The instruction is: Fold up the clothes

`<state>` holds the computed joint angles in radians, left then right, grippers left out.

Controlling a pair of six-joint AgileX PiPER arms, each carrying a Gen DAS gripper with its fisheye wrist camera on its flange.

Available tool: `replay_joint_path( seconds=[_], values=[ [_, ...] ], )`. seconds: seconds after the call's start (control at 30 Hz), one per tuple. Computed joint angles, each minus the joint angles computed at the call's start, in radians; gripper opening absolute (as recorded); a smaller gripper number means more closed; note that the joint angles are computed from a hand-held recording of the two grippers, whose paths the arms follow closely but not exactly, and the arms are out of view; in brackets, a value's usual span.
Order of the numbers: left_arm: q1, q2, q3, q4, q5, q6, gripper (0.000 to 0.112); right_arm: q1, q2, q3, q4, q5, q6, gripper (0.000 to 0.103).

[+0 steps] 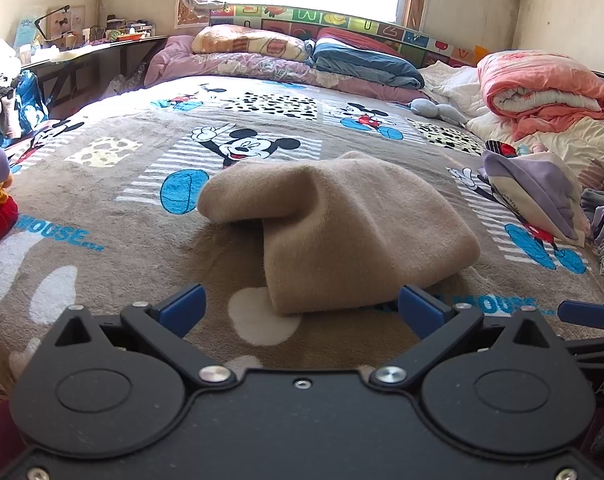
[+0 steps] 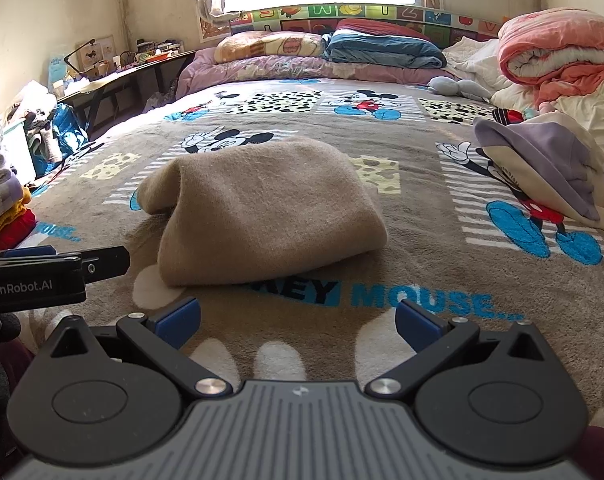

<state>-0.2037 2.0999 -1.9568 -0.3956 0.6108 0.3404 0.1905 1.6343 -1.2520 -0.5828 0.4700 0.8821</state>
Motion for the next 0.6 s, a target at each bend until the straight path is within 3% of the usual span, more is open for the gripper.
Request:
replay_joint_path(
  seconds=[0.17, 0.4, 0.6],
  values=[
    [0.001, 0.018, -0.028, 0.007, 0.015, -0.019, 0.103, -0.007, -0.002, 0.015, -0.004, -0.032, 0.008, 0.103],
    [0.001, 0.009, 0.008, -0.064, -0.027, 0.058, 0.103, -0.031, -0.018, 0.048, 0.013, -0.113, -0.006, 0.103],
    [0.033, 0.067, -0.057, -0.177, 0.027, 0.08, 0.103, -0.057, -0.035, 0.104, -0.206, -0.211, 0.241, 0.103]
  ],
)
